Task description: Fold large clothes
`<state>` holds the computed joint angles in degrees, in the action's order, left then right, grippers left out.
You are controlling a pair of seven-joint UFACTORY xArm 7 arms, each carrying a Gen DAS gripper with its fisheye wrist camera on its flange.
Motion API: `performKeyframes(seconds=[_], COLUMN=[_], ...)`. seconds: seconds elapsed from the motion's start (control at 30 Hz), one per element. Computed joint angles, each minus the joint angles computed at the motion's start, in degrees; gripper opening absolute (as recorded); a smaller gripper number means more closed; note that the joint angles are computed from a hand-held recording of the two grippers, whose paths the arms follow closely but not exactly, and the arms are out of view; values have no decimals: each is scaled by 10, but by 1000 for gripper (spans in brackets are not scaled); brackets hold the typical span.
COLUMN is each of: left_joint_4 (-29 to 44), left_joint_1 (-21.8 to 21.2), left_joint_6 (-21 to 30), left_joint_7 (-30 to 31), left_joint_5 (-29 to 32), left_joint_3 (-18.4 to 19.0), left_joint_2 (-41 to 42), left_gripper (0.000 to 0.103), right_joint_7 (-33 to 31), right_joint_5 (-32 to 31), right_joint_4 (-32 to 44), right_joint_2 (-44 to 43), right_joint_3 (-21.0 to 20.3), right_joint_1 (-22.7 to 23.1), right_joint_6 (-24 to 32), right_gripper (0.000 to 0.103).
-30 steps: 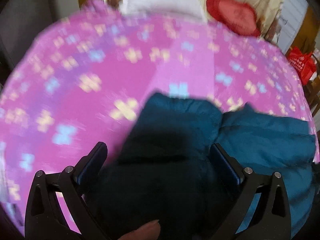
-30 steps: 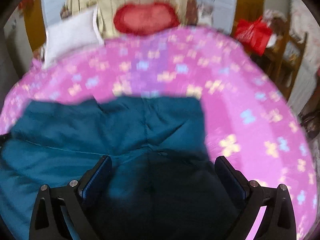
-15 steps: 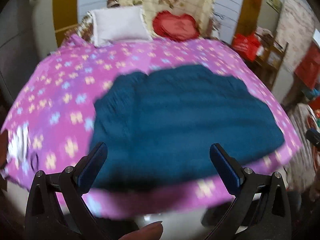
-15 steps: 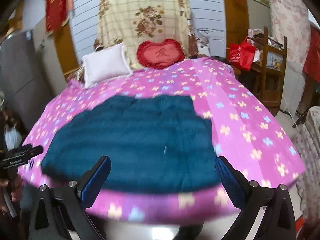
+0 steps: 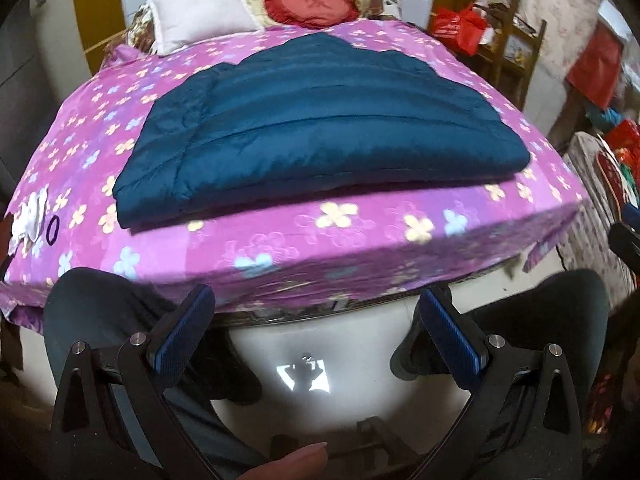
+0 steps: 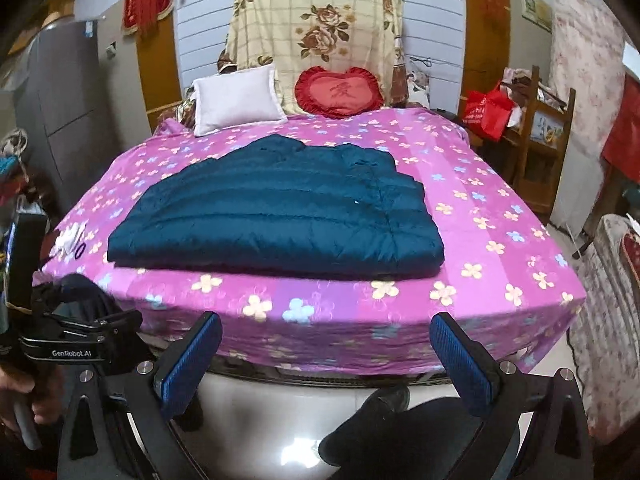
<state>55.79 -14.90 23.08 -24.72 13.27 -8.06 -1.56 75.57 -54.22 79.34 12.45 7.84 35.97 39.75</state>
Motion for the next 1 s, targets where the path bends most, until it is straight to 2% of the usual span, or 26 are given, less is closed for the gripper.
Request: performKeyframes(seconds=[0.27,1.0], left_joint_4=[-2,0], left_joint_1=[8,17], left_joint_6=[-13,-15], left_joint_7=[-70,-65], left_joint_5=[87,72], left_joint_3=[-9,-7], left_joint_2=[-24,-25], left_gripper=[102,102], right_joint_7=[14,-14], right_joint_5=[-18,-11], right_joint_4=[2,31], right_joint_2=[-8,13], right_joint_3=[2,-5], right_joint_1=[3,13], right_joint_6=[-3,2], right_gripper=[103,103])
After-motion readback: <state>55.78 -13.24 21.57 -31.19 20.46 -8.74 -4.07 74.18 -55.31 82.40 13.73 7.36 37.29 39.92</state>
